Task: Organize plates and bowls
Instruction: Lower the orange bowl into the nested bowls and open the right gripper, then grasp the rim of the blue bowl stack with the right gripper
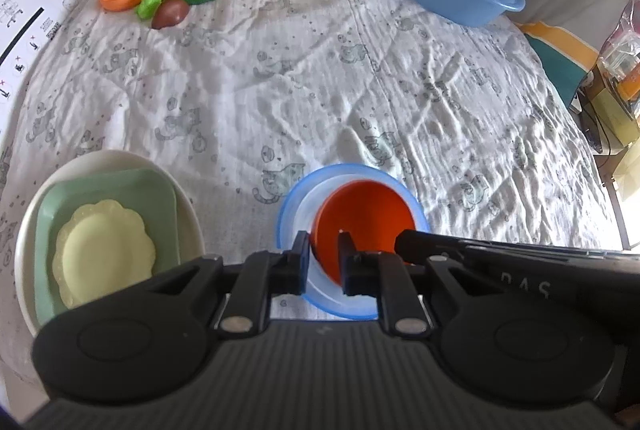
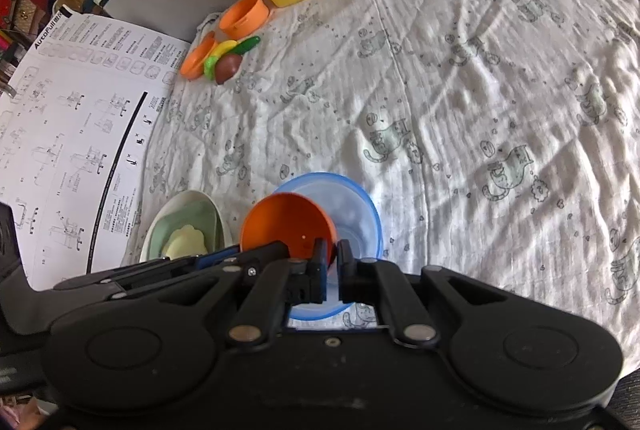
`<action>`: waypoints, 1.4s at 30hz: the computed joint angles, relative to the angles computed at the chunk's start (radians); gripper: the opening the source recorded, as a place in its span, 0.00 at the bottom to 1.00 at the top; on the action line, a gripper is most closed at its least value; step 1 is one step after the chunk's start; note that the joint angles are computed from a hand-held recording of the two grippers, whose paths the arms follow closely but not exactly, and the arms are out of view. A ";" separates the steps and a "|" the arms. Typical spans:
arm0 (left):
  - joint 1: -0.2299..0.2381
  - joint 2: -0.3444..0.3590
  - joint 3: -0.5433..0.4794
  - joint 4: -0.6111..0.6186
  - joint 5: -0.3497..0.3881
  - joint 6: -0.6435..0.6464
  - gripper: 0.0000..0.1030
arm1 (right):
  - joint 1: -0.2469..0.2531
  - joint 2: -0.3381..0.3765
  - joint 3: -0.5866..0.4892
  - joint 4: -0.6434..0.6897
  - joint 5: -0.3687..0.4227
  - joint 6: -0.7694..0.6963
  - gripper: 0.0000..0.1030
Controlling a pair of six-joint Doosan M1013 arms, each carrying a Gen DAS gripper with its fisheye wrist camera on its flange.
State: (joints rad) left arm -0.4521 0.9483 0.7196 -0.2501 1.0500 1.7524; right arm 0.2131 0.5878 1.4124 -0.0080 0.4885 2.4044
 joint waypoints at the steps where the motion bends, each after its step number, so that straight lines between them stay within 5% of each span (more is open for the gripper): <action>1: 0.000 0.002 -0.002 0.003 0.001 -0.001 0.14 | -0.001 0.002 -0.002 0.010 0.001 -0.006 0.07; 6: 0.004 -0.003 0.007 -0.004 -0.022 -0.019 0.29 | -0.010 0.001 0.002 0.056 -0.009 -0.026 0.11; 8: 0.004 -0.019 0.033 0.012 -0.064 -0.035 0.45 | -0.013 -0.007 0.011 0.073 -0.027 -0.026 0.15; 10: 0.006 -0.041 0.066 0.031 -0.120 -0.054 0.57 | -0.014 -0.020 0.024 0.055 -0.051 -0.003 0.25; 12: 0.012 -0.064 0.099 0.028 -0.177 -0.063 0.69 | -0.012 -0.034 0.039 0.005 -0.078 0.045 0.49; 14: 0.016 -0.088 0.136 0.038 -0.243 -0.075 0.91 | -0.008 -0.048 0.051 -0.089 -0.096 0.126 0.71; 16: 0.018 -0.108 0.171 0.064 -0.305 -0.082 0.99 | -0.002 -0.057 0.057 -0.196 -0.097 0.212 0.80; 24: 0.019 -0.149 0.247 0.098 -0.381 -0.025 1.00 | 0.031 -0.069 0.067 -0.446 -0.029 0.396 1.00; 42: 0.039 -0.173 0.359 0.012 -0.414 0.038 1.00 | 0.053 -0.064 0.098 -0.493 0.059 0.485 1.00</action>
State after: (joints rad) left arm -0.4130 0.7754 1.0790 -0.2383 0.6360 1.7900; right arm 0.2656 0.5235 1.5100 -0.5013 0.5473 2.8898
